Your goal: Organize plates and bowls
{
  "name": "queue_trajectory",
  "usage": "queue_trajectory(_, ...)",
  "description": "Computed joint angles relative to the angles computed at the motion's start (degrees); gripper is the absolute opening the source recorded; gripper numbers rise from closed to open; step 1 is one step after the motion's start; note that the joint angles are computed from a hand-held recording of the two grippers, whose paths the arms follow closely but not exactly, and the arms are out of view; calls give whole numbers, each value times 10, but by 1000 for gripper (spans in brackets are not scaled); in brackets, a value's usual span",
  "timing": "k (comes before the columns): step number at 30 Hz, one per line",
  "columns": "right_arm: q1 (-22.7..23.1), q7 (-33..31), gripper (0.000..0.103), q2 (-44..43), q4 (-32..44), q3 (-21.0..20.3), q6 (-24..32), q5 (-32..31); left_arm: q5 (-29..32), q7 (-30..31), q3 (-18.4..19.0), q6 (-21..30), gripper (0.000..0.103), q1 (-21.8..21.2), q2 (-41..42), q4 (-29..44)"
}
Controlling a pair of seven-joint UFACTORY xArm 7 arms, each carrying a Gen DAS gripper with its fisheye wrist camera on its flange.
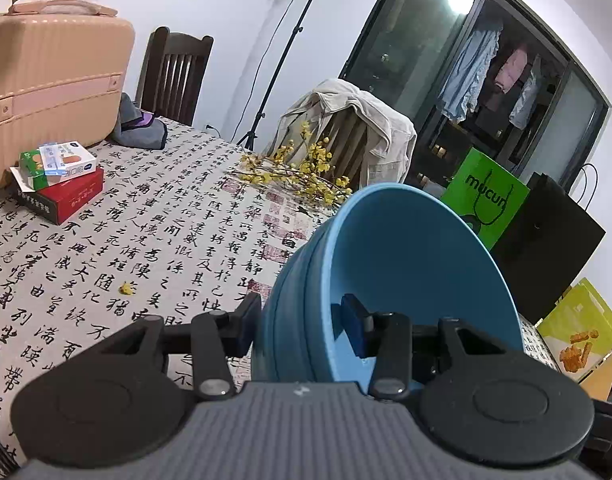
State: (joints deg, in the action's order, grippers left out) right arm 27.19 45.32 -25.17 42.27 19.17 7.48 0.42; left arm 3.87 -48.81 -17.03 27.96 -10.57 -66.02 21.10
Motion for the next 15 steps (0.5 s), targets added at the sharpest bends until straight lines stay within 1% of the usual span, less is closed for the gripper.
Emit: queue_trajectory(15, 12, -12, 44, -54, -46, -25, -8, 22, 10, -22, -29, -8, 44, -5, 26, 25)
